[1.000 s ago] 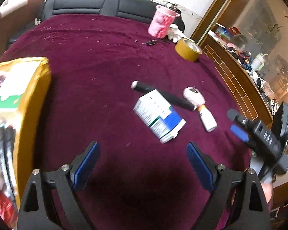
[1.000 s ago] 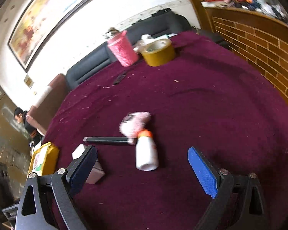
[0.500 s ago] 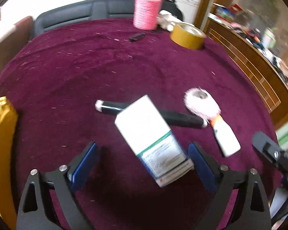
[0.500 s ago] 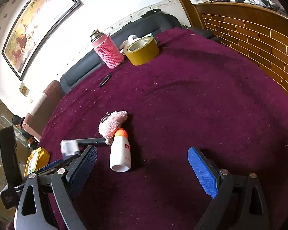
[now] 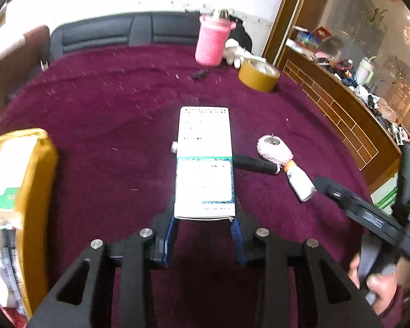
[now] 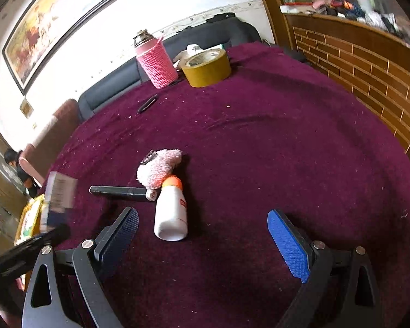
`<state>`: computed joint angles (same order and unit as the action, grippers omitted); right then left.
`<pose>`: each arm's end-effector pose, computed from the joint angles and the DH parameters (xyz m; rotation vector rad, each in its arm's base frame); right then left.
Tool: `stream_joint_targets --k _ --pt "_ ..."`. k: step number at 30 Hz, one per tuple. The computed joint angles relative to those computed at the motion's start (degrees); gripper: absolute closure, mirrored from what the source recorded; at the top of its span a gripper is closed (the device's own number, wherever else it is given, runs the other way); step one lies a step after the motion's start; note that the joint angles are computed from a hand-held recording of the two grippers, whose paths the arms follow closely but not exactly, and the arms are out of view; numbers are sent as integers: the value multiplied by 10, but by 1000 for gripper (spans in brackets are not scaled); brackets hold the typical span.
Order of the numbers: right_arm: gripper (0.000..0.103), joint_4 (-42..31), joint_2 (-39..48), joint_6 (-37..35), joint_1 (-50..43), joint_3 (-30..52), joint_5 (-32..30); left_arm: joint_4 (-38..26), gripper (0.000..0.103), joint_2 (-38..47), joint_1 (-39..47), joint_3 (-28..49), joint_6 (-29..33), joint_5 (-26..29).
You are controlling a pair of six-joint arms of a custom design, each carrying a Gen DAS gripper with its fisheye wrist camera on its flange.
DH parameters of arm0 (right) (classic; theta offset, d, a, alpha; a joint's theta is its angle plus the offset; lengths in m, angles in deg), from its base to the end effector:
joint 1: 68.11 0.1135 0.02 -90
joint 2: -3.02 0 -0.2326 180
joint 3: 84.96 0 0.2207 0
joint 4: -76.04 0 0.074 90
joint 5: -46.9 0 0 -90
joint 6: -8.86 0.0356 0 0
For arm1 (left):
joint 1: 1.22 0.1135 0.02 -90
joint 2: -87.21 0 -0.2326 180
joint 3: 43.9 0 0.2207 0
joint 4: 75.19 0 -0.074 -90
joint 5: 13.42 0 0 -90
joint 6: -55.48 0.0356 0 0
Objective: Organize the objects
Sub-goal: 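Grasp the white medicine box with the left tool while the right tool grasps the orange-capped bottle, then carry the medicine box and white bottle over the tray with both tools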
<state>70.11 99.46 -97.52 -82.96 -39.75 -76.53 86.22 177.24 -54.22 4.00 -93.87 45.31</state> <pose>0.2375 -0.0427 0.0854 -0.2441 2.3939 0.5031 0.1561 -0.1765 0.1070 -0.3095 2.3975 -0.1476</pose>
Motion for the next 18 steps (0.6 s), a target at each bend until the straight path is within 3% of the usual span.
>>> stream_joint_targets --k 2,4,6,9,11,18 --pt "6 7 -13 -3 48 -6 59 -45 69 -37 -34 -9 -24 -34" --pt "17 18 -12 -3 89 -8 109 -91 69 -68 -72 -16 -56 -66" --pt "48 26 8 -1 132 3 162 -123 69 -86 -96 -21 -81 -82" --pt "68 33 32 4 160 18 201 -170 69 -110 -139 -31 -136 -99" --pt "74 20 34 4 158 26 199 -202 69 -116 -169 -33 -173 -111" --pt "74 -76 -23 -24 75 12 101 -353 69 -139 -271 -33 -352 -149"
